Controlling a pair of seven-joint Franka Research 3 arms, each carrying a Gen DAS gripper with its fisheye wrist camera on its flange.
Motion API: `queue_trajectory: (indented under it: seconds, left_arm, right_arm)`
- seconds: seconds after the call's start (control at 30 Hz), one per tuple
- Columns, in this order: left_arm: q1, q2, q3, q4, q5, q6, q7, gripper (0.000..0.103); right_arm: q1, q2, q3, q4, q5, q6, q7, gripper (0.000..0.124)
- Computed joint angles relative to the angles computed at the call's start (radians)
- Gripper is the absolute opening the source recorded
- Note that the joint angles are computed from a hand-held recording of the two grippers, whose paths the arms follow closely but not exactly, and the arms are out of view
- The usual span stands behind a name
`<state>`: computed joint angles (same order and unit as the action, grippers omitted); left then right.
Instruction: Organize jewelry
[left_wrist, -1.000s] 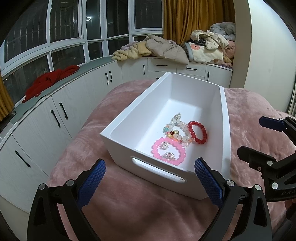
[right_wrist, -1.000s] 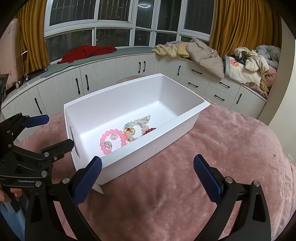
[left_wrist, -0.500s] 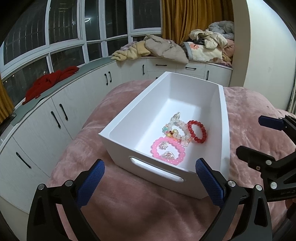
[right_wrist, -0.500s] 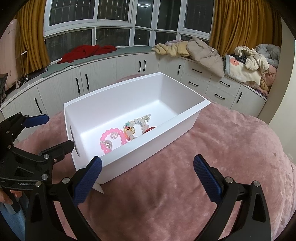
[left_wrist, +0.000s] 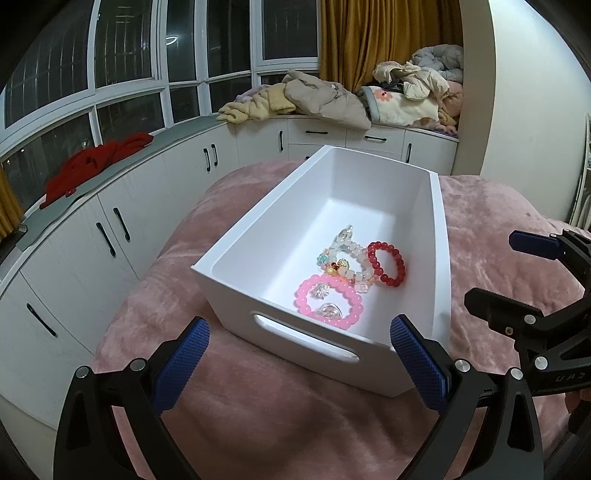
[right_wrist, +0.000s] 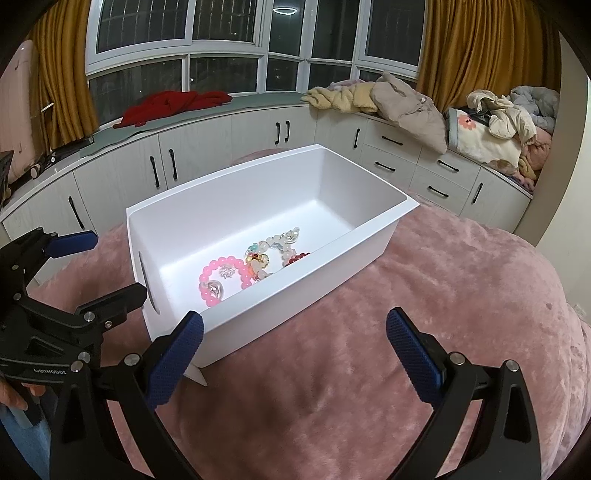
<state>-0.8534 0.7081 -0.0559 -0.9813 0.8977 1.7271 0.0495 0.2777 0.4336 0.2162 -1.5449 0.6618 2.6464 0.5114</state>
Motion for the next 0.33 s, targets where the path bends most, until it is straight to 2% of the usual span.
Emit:
queue_trajectory:
  seconds: [0.33]
  left_arm:
    - [0.001, 0.003, 0.001, 0.007, -0.013, -0.021, -0.025, 0.099]
  right_arm:
    - [-0.002, 0.002, -0.001, 0.005, 0.000, -0.008, 0.004, 0.098]
